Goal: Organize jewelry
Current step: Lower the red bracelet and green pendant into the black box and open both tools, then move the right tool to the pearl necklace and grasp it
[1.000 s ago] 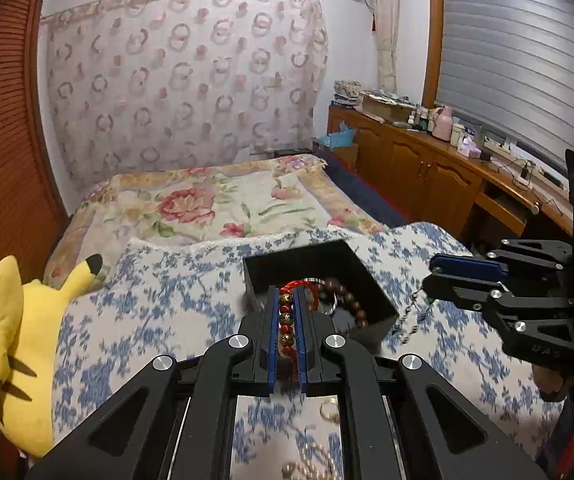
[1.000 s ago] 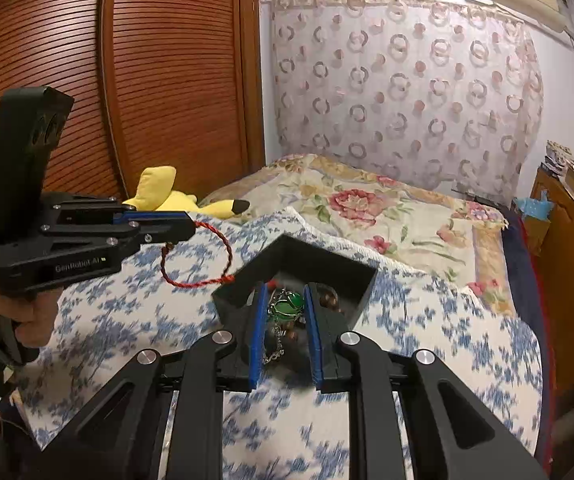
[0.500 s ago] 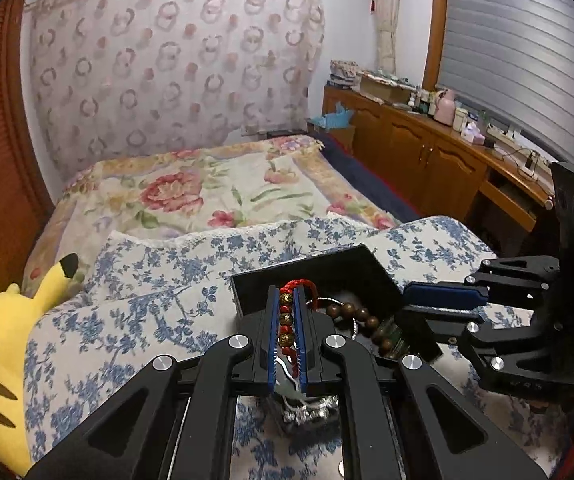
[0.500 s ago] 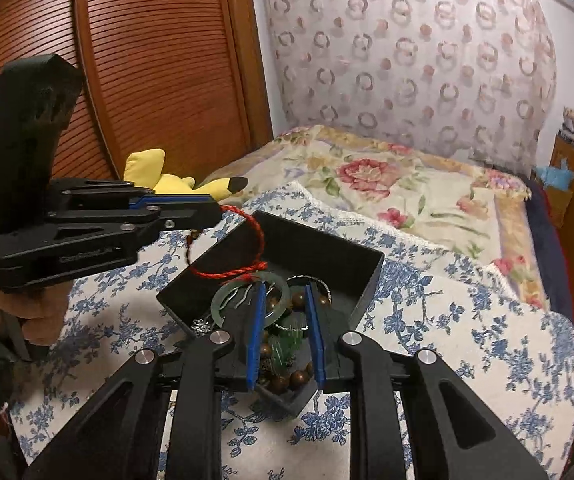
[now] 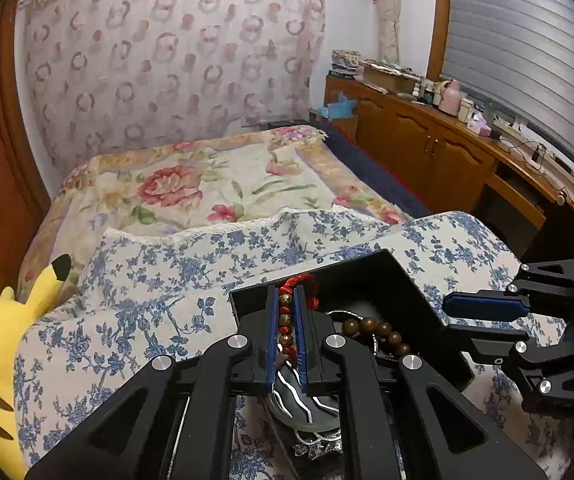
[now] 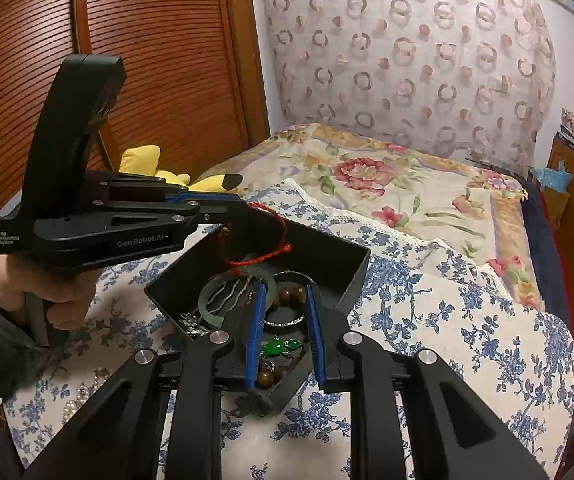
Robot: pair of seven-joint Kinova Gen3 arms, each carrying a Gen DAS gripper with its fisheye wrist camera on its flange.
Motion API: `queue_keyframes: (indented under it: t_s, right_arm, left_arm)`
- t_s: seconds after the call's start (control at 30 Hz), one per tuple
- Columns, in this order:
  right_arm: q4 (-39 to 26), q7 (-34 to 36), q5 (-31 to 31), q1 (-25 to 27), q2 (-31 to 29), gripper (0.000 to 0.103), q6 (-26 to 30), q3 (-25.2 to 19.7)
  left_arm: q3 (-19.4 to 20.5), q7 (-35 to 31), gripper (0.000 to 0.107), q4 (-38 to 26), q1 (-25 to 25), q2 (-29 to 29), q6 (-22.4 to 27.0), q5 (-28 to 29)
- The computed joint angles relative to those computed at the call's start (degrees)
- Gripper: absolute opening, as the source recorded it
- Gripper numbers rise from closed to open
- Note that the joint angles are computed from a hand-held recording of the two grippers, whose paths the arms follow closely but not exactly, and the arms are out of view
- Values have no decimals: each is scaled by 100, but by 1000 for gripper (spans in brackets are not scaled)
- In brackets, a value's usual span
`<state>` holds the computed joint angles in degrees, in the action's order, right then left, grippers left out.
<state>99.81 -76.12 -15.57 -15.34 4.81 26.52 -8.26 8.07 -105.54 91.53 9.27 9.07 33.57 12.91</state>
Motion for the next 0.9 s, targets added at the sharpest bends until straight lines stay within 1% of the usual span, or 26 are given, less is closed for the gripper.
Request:
queue_keyframes:
  t_s: [0.13, 0.2, 0.27, 0.33, 0.4, 0.47, 0.53, 0.6, 0.67, 0.77, 0.87, 0.9]
  right_arm:
    - [15, -84, 65, -27, -9, 23, -4, 9]
    - [21, -83, 64, -24, -14, 23, -12, 10]
    - [31, -56, 37, -11, -21, 23, -22, 8]
    - [63, -85, 56, -20, -48, 23, -37, 12]
    - [85, -174, 150, -52, -80, 23, -56, 25]
    - [167, -237, 196, -75, -173, 23, -79, 24]
    - [280, -278, 193, -98, -292, 23, -91, 20]
    - [414, -365, 246, -149, -430, 23, -114, 12]
    - [558, -504, 333, -216, -570, 23, -127, -6]
    - [752, -830, 555, -324, -756, 23, -129, -69]
    - [963, -1238, 844, -424, -916, 23, -134, -173]
    - [1015, -1315, 882, -457, -957, 23, -126, -186]
  left_arm:
    - [-2, -26, 8, 38, -20, -9, -17, 34]
    - [-9, -17, 12, 56, -15, -31, -26, 16]
    - [-13, -28, 21, 99, -23, -73, -57, 33]
    - [-24, -3, 22, 157, -7, -136, -96, 4]
    - [-38, 27, 26, 208, 1, -188, -108, -23]
    - [-59, 79, 42, 315, 6, -299, -131, -48]
    - [-71, -17, 46, 460, -44, -440, -178, 55]
    - [-99, -79, 55, 647, -71, -630, -206, 152]
    - [-156, -167, 70, 910, -93, -875, -279, 283]
    - [-251, -218, 80, 1248, -78, -1192, -304, 370]
    - [-282, -71, 85, 1559, -56, -1489, -315, 205]
    - [-334, -85, 86, 1688, -32, -1606, -330, 241]
